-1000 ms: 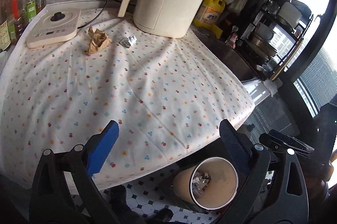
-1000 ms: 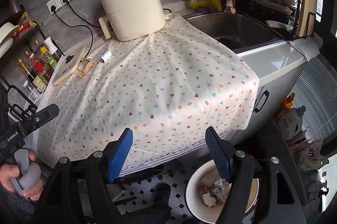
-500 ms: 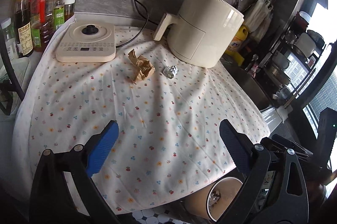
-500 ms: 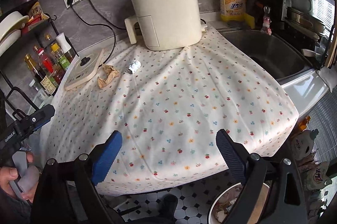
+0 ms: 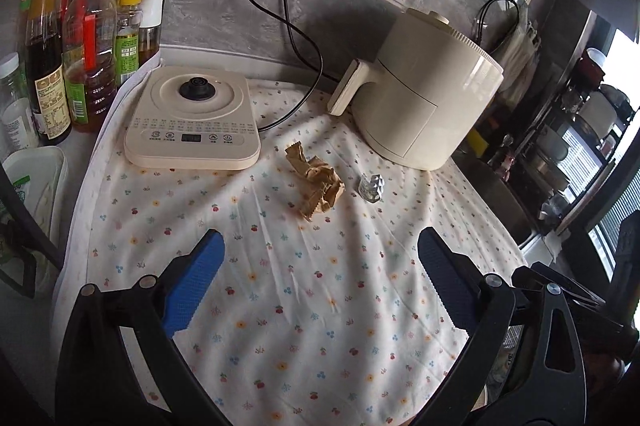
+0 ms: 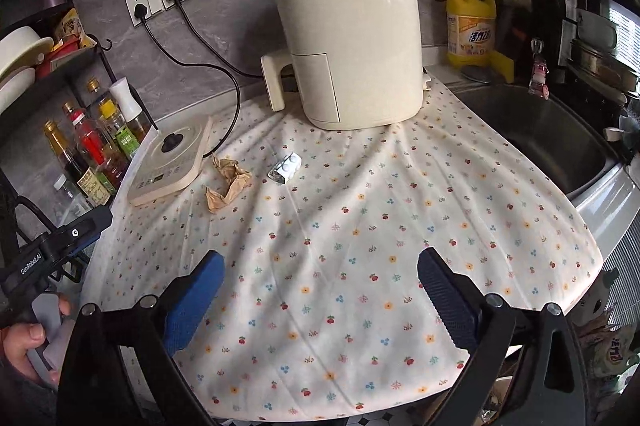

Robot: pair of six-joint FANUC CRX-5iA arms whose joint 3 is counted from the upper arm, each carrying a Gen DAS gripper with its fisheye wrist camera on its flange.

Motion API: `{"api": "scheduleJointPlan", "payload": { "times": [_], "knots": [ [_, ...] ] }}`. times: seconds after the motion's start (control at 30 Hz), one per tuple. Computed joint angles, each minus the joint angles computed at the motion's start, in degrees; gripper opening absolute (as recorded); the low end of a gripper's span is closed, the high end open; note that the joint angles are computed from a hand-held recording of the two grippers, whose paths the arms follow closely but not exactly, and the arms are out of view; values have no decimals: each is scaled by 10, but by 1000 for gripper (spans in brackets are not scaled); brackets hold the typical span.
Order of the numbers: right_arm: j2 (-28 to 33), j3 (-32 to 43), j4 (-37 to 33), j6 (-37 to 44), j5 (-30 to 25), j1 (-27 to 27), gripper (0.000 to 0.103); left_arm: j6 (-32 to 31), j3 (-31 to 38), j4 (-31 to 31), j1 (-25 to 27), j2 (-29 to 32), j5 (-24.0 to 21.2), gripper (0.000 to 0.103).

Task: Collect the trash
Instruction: 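Move both tools back up over the counter toward the paper and blister pack, then grasp the crumpled brown paper with the left gripper while the right grasps the blister pack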

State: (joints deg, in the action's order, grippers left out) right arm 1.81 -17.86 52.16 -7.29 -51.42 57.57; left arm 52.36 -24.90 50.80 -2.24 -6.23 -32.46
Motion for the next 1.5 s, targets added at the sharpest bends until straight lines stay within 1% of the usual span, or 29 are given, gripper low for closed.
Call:
{"api": "scheduleJointPlan", "payload": {
  "times": [0.2, 0.4, 0.47, 0.57, 0.7, 0.73, 0.77, 0.8, 0.83, 0.87, 0.9, 0.97, 1.03, 1.17, 1.27, 1.5],
  "knots": [
    [26, 25, 3, -6, -4, -11, 90, -38, 35, 33, -5, 54, -7, 96],
    [52, 54, -17, 5, -15, -24, 86, -62, 79, 49, -17, 113, -26, 94],
    [63, 66, -25, 12, -17, -29, 85, -64, 98, 44, -20, 136, -39, 88],
    [82, 88, -41, 28, -17, -38, 82, -63, 132, 28, -25, 171, -56, 85],
    [112, 125, -68, 61, -18, -52, 80, -46, 173, 3, -28, 214, -79, 81],
    [121, 137, -75, 73, -19, -56, 80, -41, 183, -4, -28, 225, -84, 78],
    [131, 151, -85, 88, -20, -60, 78, -32, 197, -15, -27, 238, -96, 67],
    [140, 163, -93, 102, -21, -64, 76, -20, 216, -30, -25, 254, -117, 56],
    [149, 175, -100, 114, -21, -68, 76, -6, 240, -49, -23, 273, -147, 24],
    [158, 187, -106, 128, -22, -72, 76, -4, 250, -57, -23, 280, -155, 22],
    [166, 199, -111, 140, -24, -76, 76, -25, 239, -39, -24, 275, -144, 21],
    [181, 220, -119, 160, -25, -83, 75, -56, 230, -3, -21, 272, -152, 15],
    [194, 239, -128, 175, -25, -89, 75, -76, 214, 24, -18, 260, -143, 15],
    [219, 275, -150, 213, -22, -101, 74, -90, 201, 59, -8, 244, -129, 15],
    [241, 307, -172, 247, -22, -109, 69, -108, 190, 87, -5, 233, -111, 15],
    [290, 374, -210, 315, -27, -122, 67, -109, 191, 115, -2, 233, -88, 15]
  ]
}}
